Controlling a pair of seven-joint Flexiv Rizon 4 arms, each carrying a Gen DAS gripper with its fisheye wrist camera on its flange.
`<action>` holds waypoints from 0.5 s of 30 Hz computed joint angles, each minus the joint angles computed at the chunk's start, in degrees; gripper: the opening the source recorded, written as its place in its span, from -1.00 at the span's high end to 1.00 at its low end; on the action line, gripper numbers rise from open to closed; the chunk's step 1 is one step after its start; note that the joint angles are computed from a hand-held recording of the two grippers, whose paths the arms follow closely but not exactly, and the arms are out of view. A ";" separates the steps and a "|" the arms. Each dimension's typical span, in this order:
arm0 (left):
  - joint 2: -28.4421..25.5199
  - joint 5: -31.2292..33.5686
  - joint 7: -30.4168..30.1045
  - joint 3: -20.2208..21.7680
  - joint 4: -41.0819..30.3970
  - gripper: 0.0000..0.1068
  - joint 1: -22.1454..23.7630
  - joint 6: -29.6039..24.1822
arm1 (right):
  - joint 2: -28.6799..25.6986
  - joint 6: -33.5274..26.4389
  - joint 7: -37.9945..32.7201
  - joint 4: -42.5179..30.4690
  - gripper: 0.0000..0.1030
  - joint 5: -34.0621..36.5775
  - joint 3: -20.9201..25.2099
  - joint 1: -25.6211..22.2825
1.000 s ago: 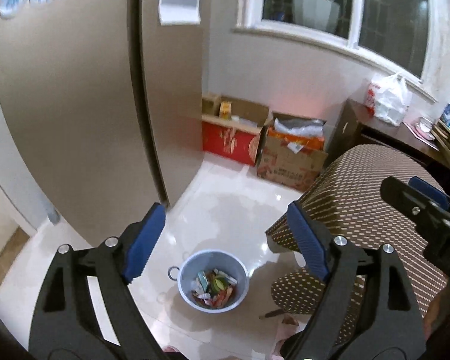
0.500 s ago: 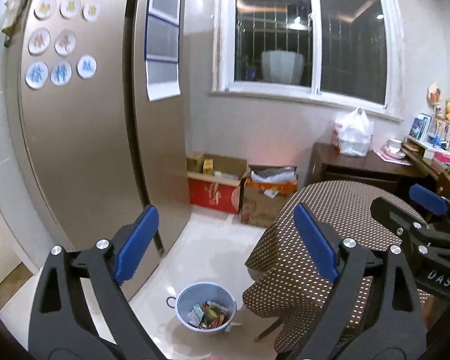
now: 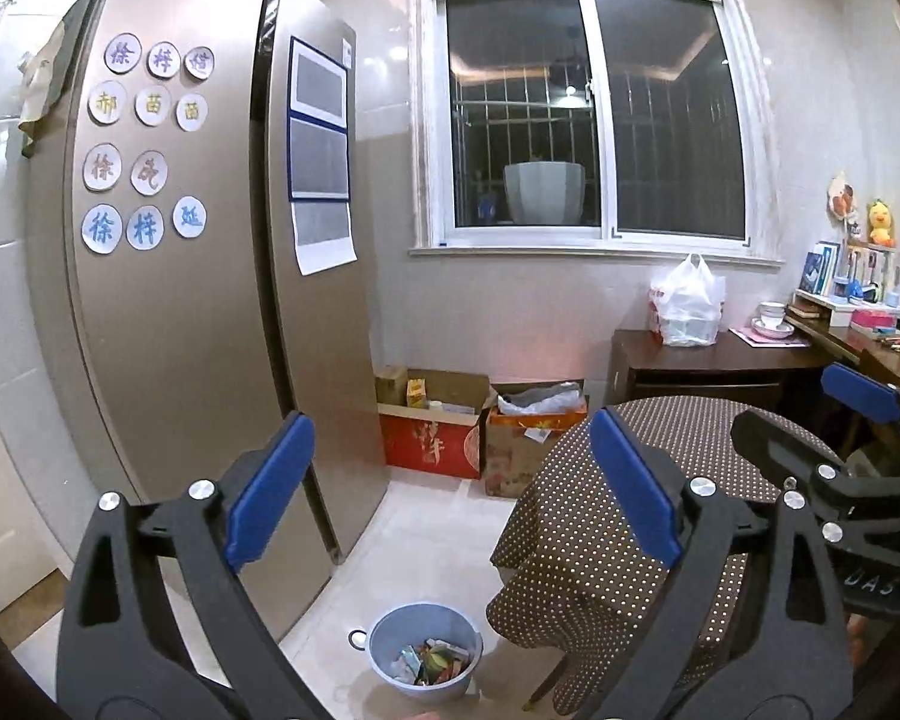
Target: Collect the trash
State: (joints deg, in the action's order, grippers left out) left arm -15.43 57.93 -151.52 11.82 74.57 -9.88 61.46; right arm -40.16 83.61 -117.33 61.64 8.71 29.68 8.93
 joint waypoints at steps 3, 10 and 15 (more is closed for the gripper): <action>0.54 1.52 -1.55 0.27 0.17 -0.71 -0.54 -0.11 | 0.30 0.86 -0.66 0.59 -0.82 0.29 0.70 -0.50; 1.53 5.81 -5.93 -0.17 0.57 -0.71 -1.33 -1.81 | 0.46 2.27 -2.08 1.18 -0.82 0.59 3.02 -2.09; 1.80 6.85 -6.77 -0.95 0.72 -0.71 -0.85 -1.93 | 0.21 2.45 -2.46 1.06 -0.82 0.28 4.04 -2.61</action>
